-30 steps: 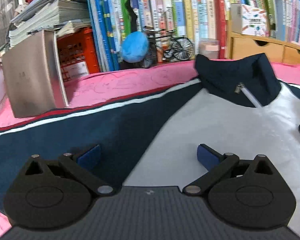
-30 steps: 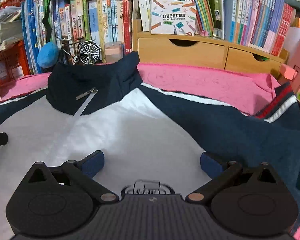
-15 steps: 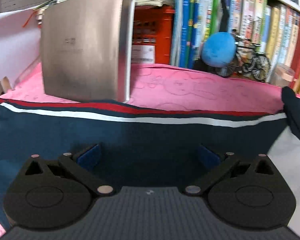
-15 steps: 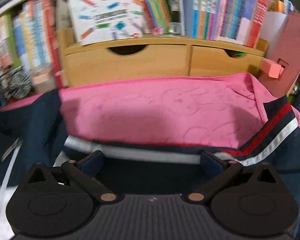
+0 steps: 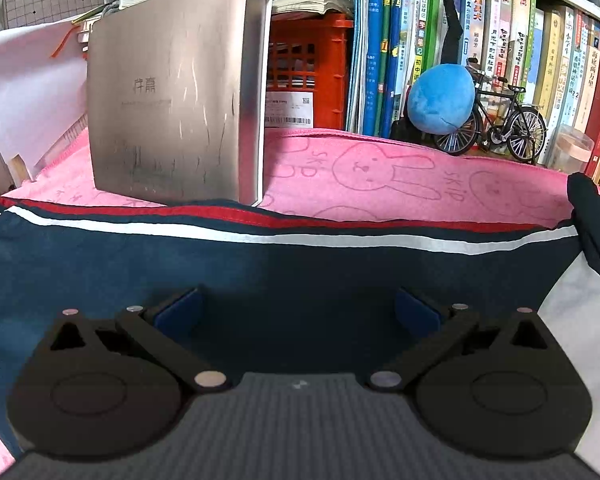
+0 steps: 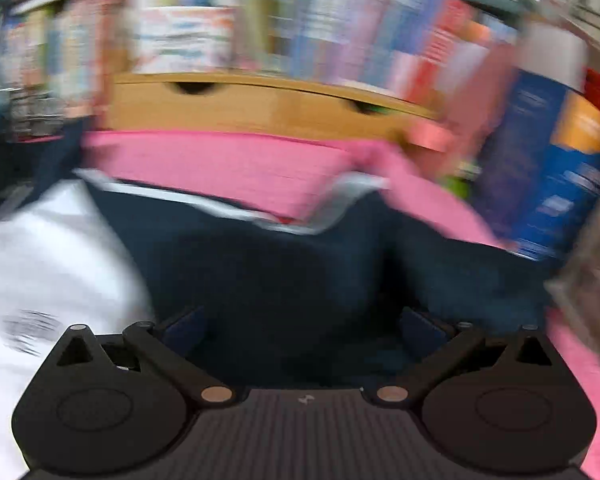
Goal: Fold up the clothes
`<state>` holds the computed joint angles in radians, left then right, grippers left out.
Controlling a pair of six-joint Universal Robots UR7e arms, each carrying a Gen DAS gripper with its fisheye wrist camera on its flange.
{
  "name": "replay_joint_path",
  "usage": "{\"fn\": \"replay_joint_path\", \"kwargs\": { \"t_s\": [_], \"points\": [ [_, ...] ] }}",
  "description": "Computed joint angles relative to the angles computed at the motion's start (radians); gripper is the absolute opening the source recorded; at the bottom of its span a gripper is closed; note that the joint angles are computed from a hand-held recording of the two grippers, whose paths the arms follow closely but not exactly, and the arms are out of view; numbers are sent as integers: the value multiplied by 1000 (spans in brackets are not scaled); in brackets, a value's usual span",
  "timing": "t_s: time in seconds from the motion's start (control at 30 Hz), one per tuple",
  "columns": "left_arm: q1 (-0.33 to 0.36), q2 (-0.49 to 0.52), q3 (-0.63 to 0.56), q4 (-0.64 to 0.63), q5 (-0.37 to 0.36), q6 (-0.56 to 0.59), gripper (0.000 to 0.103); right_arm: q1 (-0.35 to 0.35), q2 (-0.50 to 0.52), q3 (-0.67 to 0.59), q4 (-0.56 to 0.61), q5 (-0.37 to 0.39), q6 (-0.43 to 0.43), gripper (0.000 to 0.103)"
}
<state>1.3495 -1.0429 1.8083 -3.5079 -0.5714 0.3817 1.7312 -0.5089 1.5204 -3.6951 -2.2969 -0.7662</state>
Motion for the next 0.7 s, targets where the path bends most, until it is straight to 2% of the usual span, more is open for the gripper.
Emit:
{"fn": "replay_joint_path", "kwargs": {
  "t_s": [0.07,0.13,0.23,0.27,0.33,0.43,0.5,0.53,0.63,0.7],
  "points": [
    [0,2,-1,-4,2,4,103,-16,17,-87,-71,-82,-80,103],
    [0,2,-1,-4,2,3,103,-17,59,-202,-204,-139,-204,103],
    [-1,4,-2,-9,5,6,103,-12,111,-338,-443,-130,-404,103],
    [-1,4,-2,-11,6,7,103,-12,113,-350,-487,-114,-435,103],
    [-1,5,-3,-12,7,9,103,-17,107,-339,-522,-91,-454,103],
    [-1,5,-2,-14,8,9,103,-28,150,-456,-430,-190,-491,103],
    [-1,4,-1,-12,8,5,103,-26,152,-453,-421,-179,-498,103],
    [-1,4,-1,-12,8,3,103,-21,129,-393,-425,-144,-463,103],
    [-2,5,-1,-15,10,3,103,-9,19,-127,-414,7,-283,103],
    [-2,5,0,-15,10,2,103,-6,-38,13,-384,50,-171,103]
  ]
}}
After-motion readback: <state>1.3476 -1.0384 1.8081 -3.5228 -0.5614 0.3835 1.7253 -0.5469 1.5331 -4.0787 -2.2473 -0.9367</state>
